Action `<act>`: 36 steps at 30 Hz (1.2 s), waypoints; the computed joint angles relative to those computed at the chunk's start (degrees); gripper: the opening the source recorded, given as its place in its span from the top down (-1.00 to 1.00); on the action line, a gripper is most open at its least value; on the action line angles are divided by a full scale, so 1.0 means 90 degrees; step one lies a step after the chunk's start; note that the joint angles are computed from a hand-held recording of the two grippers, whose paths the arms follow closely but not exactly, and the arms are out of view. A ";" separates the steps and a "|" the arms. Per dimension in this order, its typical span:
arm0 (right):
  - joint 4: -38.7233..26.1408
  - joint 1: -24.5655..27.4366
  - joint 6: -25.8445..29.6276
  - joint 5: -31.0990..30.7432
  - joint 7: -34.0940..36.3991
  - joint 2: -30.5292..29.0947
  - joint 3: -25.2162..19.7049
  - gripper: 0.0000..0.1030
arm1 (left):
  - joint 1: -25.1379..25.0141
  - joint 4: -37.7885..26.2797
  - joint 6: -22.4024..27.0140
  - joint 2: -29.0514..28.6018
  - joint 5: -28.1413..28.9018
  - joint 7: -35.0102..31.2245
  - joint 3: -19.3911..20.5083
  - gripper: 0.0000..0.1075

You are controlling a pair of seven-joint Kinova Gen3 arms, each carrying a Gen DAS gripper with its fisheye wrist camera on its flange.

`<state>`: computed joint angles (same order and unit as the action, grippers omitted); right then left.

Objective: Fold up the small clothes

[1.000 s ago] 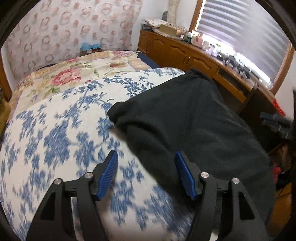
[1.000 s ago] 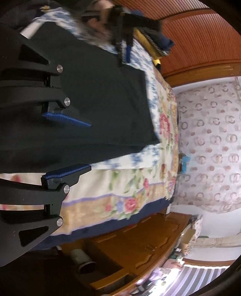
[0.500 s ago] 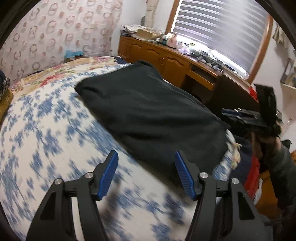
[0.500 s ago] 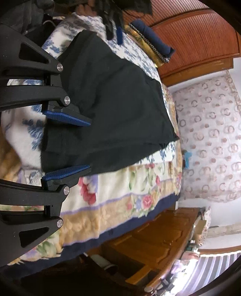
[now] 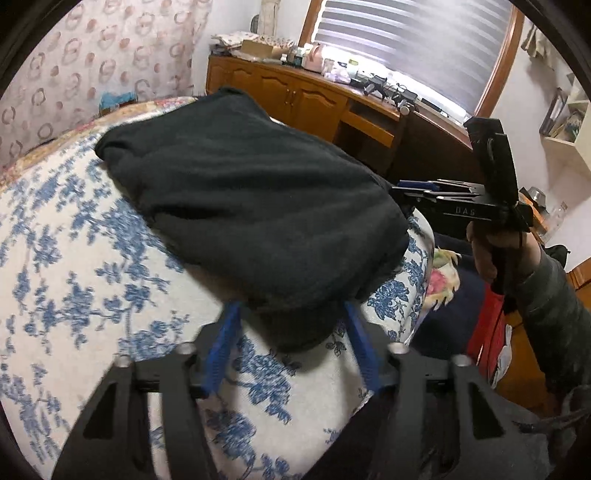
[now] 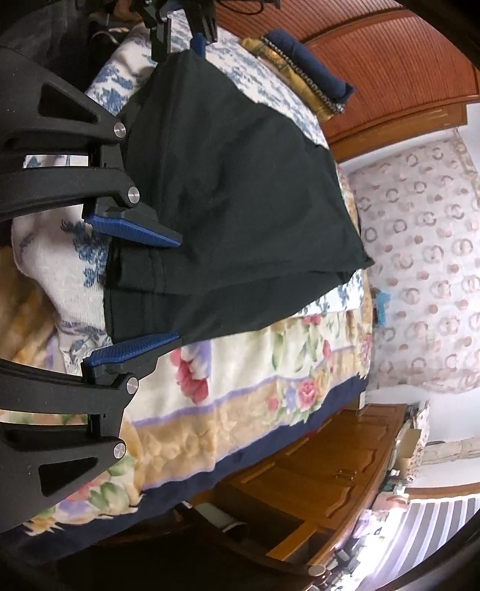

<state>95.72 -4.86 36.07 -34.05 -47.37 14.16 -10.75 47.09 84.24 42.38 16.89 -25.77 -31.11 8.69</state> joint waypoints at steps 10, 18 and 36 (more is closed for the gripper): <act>-0.0142 0.0000 0.0255 0.0074 -0.0094 0.0057 0.0063 -0.17 | 0.0308 -0.0031 0.0130 -0.0305 -0.0767 0.0560 -0.0081 0.85; -0.0218 0.0281 0.0616 -0.0391 -0.0051 0.0239 -0.0018 0.00 | 0.0081 -0.0068 0.0236 -0.0202 -0.0574 0.0424 0.0129 0.84; 0.0485 -0.0362 -0.0669 0.0306 0.0118 -0.0287 0.0056 0.53 | 0.0163 -0.0380 0.0380 0.0144 -0.0210 0.0083 -0.0050 0.80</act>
<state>100.09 -8.12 30.04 -31.29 -46.31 11.58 -10.24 48.56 80.82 45.81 18.18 -27.65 -30.36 8.24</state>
